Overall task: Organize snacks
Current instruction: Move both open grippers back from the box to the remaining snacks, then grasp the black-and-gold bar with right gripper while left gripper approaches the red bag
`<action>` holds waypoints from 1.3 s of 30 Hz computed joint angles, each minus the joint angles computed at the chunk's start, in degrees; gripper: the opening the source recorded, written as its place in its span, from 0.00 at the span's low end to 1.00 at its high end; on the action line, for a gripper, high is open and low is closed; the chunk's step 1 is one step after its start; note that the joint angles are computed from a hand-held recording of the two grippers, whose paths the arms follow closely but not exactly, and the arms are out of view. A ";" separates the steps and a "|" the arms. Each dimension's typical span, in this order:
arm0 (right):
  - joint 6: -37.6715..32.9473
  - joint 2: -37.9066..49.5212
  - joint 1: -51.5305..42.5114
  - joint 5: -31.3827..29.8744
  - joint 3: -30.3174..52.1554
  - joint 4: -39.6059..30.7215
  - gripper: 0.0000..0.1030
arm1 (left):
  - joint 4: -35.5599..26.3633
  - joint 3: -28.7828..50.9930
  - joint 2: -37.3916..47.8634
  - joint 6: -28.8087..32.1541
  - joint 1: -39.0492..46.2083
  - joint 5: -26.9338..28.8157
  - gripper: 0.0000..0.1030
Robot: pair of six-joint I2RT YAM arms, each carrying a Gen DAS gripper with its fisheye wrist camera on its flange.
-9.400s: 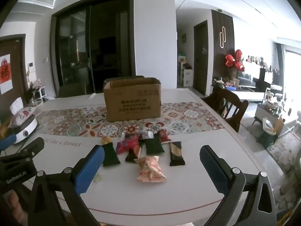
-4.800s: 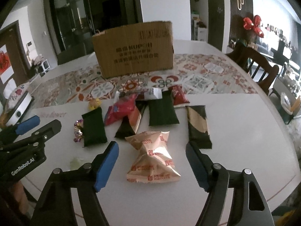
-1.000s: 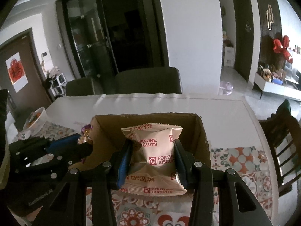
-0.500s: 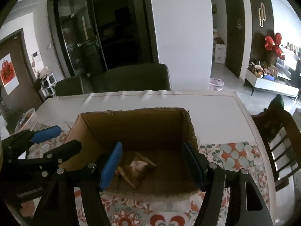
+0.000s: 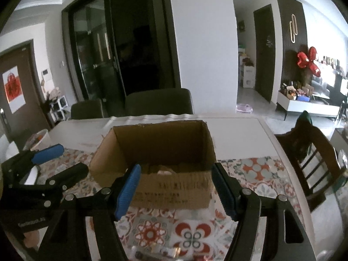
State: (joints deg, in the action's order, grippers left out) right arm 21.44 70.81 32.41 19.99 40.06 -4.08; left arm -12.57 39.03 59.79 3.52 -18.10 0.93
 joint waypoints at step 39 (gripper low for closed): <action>52.33 -9.55 38.26 26.39 -19.60 -29.28 0.71 | -7.06 -30.02 -30.59 -4.70 -24.20 -12.65 0.73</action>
